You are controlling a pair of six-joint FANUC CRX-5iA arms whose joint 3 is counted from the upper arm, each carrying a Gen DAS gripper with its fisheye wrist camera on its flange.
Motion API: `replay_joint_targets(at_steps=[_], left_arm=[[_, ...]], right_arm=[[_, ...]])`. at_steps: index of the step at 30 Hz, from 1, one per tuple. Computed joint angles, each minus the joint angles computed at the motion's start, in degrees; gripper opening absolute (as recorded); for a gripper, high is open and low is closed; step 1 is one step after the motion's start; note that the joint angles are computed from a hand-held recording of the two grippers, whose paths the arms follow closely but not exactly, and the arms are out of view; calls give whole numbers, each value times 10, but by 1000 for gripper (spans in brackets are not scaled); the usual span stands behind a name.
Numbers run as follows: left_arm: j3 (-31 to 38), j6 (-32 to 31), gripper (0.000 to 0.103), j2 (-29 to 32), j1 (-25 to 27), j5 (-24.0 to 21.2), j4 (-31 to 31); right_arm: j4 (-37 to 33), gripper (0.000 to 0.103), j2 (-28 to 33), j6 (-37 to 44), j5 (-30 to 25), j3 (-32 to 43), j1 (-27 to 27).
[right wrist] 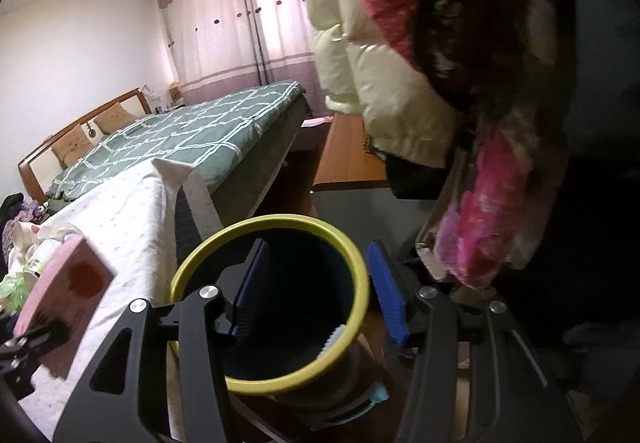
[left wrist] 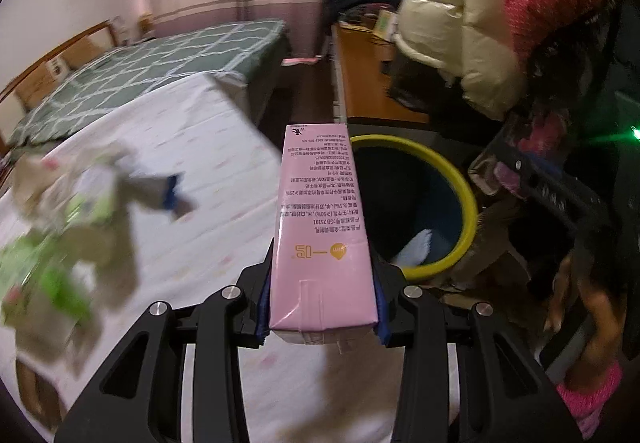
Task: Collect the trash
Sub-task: 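Carry the pink carton over the bin and open the left tool, then grasp the white toothpaste tube by its blue cap with the right tool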
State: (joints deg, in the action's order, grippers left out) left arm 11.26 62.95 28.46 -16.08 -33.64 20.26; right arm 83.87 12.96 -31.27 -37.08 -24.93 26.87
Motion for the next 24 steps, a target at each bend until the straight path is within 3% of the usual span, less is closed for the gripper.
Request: replay_joint_targets(at_steps=[10,17,18,19,20,24], left_arm=[[258,55,38,169,-45,-153,-51],[387,94,39,249,-58,-210,-85],[397,99,45,254,-59,-212,-90],[403,103,65,257,-58,-214,-93],[392,104,72,251,-57,-204,-88],[306,86,79,196,-48,-139,-71]], right_arm=[[-35,53,-16,8,-4,-25,-5],[-61,54,-6,28,0,-16,-6],[-63,54,-5,30,0,-15,-5],[-63,54,-5,32,2,-15,-6],[-63,54,-4,33,3,-13,-6],[-64,55,2,38,9,-7,-5]])
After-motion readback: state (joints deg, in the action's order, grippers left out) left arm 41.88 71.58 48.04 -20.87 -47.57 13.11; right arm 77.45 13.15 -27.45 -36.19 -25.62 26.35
